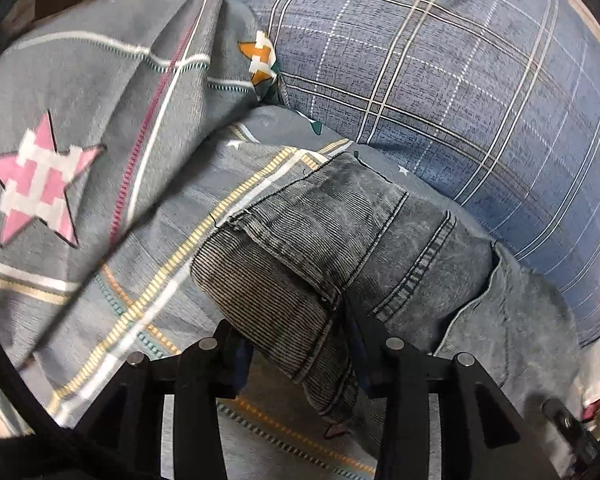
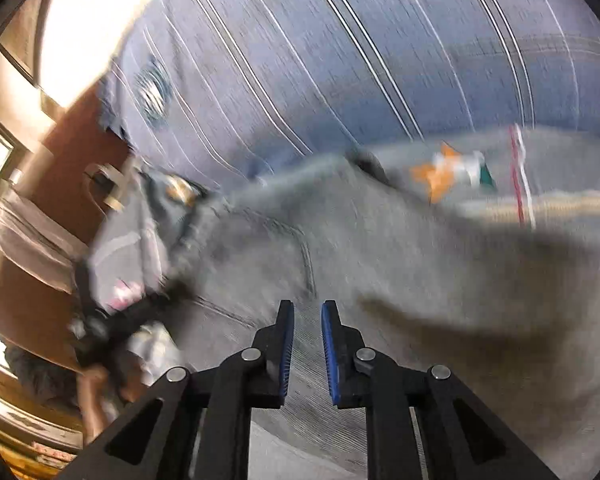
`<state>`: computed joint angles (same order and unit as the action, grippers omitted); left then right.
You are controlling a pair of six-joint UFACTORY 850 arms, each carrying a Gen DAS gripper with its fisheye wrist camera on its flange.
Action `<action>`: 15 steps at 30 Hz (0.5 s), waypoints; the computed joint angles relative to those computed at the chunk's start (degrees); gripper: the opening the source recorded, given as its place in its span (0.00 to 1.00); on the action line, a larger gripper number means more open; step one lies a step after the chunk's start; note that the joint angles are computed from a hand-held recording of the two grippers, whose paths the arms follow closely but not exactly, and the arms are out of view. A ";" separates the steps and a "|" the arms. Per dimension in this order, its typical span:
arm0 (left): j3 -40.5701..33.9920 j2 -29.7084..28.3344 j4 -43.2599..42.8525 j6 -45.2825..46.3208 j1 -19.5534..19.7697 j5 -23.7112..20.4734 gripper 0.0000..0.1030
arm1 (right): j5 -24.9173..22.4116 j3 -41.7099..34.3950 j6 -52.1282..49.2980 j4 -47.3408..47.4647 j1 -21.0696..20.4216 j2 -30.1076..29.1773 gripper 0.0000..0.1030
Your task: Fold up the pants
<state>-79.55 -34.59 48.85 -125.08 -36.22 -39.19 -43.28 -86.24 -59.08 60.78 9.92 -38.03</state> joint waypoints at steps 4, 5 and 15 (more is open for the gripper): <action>-1.29 -0.47 0.30 2.30 -1.11 -4.74 0.49 | 12.60 -2.61 14.84 -9.71 0.15 -3.47 0.16; -1.35 -0.22 0.70 2.56 -1.51 -5.78 0.49 | 10.75 -3.59 16.57 -9.72 -0.46 -4.33 0.16; -9.57 -3.44 7.55 7.85 -6.87 -25.76 0.66 | 8.90 -3.67 -5.15 8.05 2.80 -2.76 0.16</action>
<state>-89.12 -38.03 56.39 -117.23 -43.09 -64.95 -34.38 -89.92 -64.23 68.83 12.72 -40.79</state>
